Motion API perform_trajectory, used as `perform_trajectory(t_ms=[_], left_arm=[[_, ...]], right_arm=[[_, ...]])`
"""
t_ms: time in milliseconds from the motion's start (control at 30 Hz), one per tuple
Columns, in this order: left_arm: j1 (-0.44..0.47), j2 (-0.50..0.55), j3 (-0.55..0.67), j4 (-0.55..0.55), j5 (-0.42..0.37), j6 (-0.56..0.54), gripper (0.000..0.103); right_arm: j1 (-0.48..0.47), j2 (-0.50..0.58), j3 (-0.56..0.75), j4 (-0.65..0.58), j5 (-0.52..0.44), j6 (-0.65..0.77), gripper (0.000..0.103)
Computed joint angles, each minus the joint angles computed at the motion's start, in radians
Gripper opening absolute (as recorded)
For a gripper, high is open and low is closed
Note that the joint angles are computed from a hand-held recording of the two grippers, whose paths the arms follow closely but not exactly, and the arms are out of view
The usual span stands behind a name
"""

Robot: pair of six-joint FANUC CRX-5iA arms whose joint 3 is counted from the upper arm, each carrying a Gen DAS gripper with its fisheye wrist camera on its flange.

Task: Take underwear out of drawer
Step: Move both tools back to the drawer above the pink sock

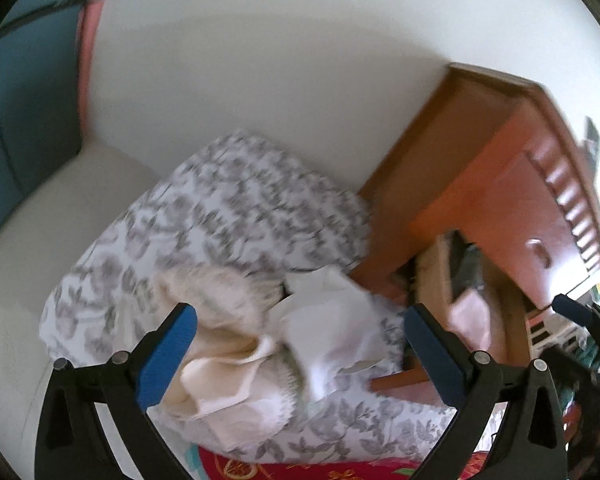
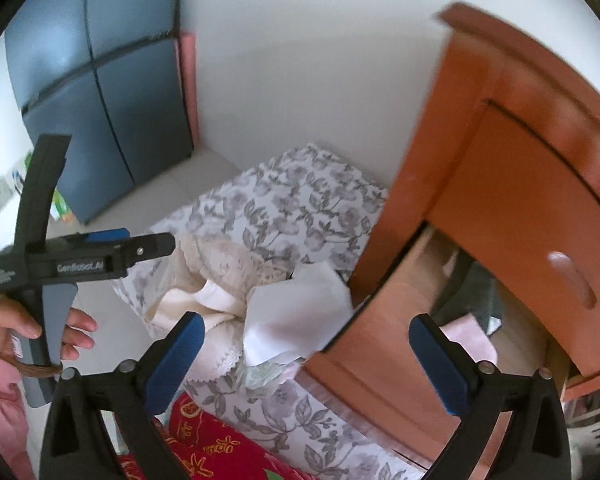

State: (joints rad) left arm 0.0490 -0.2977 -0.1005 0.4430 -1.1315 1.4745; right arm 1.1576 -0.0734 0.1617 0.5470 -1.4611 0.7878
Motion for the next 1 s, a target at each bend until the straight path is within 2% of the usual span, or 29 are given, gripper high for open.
perform_trajectory(t_ms=[167, 300, 467, 633, 833, 1000], left_arm=[[-0.096, 0.049, 0.097, 0.057, 0.013, -0.027, 0.103], [-0.214, 0.126, 0.245, -0.011, 0.004, -0.003, 0.103], [-0.359, 0.277, 0.459, -0.130, -0.100, 0.045, 0.103], [-0.468, 0.438, 0.636, -0.223, -0.227, 0.114, 0.103], [-0.532, 0.578, 0.764, -0.264, -0.318, 0.143, 0.103], [-0.551, 0.649, 0.820, -0.285, -0.360, 0.186, 0.103]], right_arm=[[-0.055, -0.097, -0.019, 0.045, 0.006, -0.047, 0.103], [-0.119, -0.143, -0.016, 0.069, -0.013, -0.036, 0.103], [-0.225, -0.179, -0.031, 0.030, -0.054, 0.022, 0.103], [-0.358, -0.192, -0.059, -0.120, -0.101, 0.042, 0.103], [-0.457, -0.199, -0.124, -0.238, -0.089, 0.088, 0.103], [-0.536, -0.150, -0.125, -0.294, -0.064, 0.114, 0.102]])
